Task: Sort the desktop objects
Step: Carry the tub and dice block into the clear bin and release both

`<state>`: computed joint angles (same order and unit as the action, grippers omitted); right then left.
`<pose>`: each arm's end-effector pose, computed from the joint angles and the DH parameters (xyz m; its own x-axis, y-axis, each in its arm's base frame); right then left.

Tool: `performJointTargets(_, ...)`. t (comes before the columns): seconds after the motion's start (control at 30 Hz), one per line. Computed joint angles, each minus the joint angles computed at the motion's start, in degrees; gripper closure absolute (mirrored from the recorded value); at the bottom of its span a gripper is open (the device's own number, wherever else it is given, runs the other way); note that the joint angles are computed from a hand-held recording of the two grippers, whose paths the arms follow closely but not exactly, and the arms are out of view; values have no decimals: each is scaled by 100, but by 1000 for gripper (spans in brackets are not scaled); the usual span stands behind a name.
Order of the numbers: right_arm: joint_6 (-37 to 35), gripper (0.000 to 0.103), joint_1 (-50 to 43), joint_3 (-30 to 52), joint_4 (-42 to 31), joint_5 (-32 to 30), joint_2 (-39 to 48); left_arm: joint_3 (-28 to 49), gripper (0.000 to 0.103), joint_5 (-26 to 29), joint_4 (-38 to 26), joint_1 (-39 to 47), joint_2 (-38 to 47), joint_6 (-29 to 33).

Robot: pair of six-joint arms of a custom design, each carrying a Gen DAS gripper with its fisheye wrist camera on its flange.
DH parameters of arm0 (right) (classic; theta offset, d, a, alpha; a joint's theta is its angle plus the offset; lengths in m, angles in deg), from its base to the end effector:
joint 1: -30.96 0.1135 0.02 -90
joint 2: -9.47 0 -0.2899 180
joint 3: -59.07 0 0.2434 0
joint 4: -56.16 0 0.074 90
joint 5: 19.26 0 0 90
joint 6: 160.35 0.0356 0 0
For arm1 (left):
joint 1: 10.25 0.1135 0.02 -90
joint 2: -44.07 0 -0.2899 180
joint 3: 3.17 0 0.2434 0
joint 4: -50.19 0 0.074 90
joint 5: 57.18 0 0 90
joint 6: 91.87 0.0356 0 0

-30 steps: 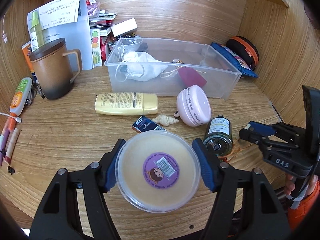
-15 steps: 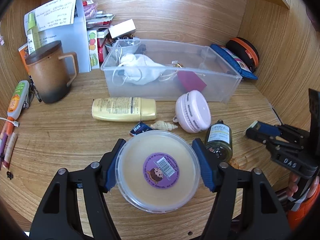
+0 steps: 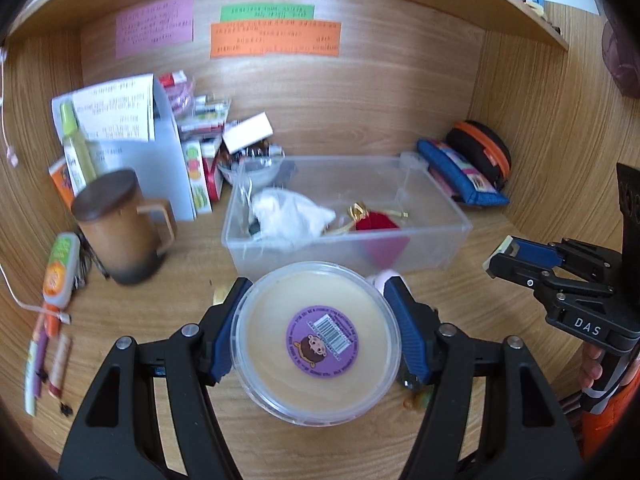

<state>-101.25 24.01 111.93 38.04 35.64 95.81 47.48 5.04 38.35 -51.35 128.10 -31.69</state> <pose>0.2691 -0.0122 0.1877 -0.5363 -0.3579 -0.7644 -0.6188 0.7826 0.0677 0.2124 -0.1633 0.1930 -0.6303 -0.0340 -0.7756 0.0240 0.9977 -0.0632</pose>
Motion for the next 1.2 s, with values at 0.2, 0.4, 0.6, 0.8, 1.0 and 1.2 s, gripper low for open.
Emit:
performJointTargets(0.2, 287, 72, 286, 315, 24, 38, -153, 529, 36, 71, -253, 287, -59, 562)
performJointTargets(0.4, 558, 72, 570, 835, 44, 170, 104, 1157, 36, 488, -341, 762, 125, 1014)
performJointTargets(0.6, 705, 72, 809, 1336, 25, 381, 540, 1837, 36, 809, -385, 1120, 776, 1373)
performJointTargets(0.8, 738, 72, 1002, 1977, -116, 574, 1196, 2508, 36, 1270, -466, 1402, 1636, 1583)
performJointTargets(1.0, 673, 72, 1218, 2527, -254, 896, 1877, 3229, 36, 1760, -722, 1626, 2423, 1742)
performJointTargets(1.2, 519, 72, 1344, 3088, -457, 1211, 2506, 4053, 36, 2073, -1155, 1826, 3193, 1891)
